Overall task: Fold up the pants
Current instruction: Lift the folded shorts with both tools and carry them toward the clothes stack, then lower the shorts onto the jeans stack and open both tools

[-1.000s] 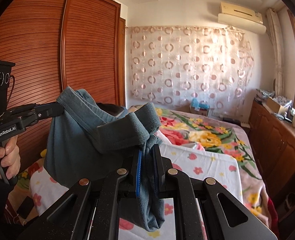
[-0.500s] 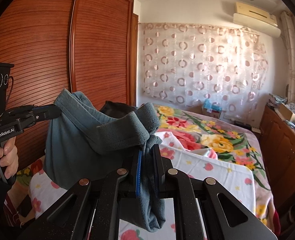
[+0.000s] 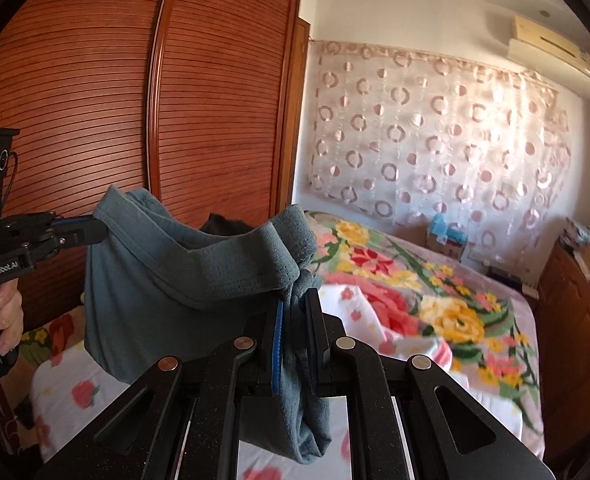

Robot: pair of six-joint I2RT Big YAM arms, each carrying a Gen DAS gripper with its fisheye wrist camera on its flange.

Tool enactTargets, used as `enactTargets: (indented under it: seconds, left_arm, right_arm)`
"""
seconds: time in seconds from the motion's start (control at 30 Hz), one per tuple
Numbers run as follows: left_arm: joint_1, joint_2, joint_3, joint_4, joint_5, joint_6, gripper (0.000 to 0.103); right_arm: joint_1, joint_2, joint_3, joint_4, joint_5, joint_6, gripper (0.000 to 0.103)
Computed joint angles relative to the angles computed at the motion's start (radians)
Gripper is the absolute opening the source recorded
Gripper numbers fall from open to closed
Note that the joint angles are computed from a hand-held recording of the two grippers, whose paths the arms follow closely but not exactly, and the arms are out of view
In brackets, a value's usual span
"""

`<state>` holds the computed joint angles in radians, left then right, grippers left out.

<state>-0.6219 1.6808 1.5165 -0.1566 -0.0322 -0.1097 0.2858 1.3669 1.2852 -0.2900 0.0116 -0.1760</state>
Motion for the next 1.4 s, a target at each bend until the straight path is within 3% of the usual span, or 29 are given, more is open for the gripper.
enactTargets:
  seconds: [0.27, 0.87, 1.0, 1.2, 1.3, 1.4]
  left_arm:
    - [0.039, 0.024, 0.015, 0.036, -0.054, -0.031, 0.007]
    - [0.078, 0.05, -0.036, 0.053, -0.081, -0.177, 0.007]
    - [0.076, 0.072, -0.017, 0.009, -0.101, -0.198, 0.007]
    - [0.074, 0.061, -0.042, 0.02, -0.108, -0.221, 0.007]
    - [0.069, 0.062, -0.044, 0.01, -0.143, -0.224, 0.008]
    - [0.071, 0.063, -0.042, 0.005, -0.148, -0.218, 0.008]
  right_arm:
    - [-0.007, 0.152, 0.155, 0.02, -0.043, -0.092, 0.01]
    - [0.01, 0.495, 0.6, -0.146, -0.066, -0.237, 0.01]
    - [0.018, 0.566, 0.705, -0.204, -0.066, -0.228, 0.01]
    - [0.029, 0.629, 0.795, -0.244, -0.05, -0.198, 0.011]
    - [0.023, 0.638, 0.814, -0.258, -0.024, -0.157, 0.025]
    - [-0.004, 0.618, 0.795, -0.251, -0.089, -0.092, 0.031]
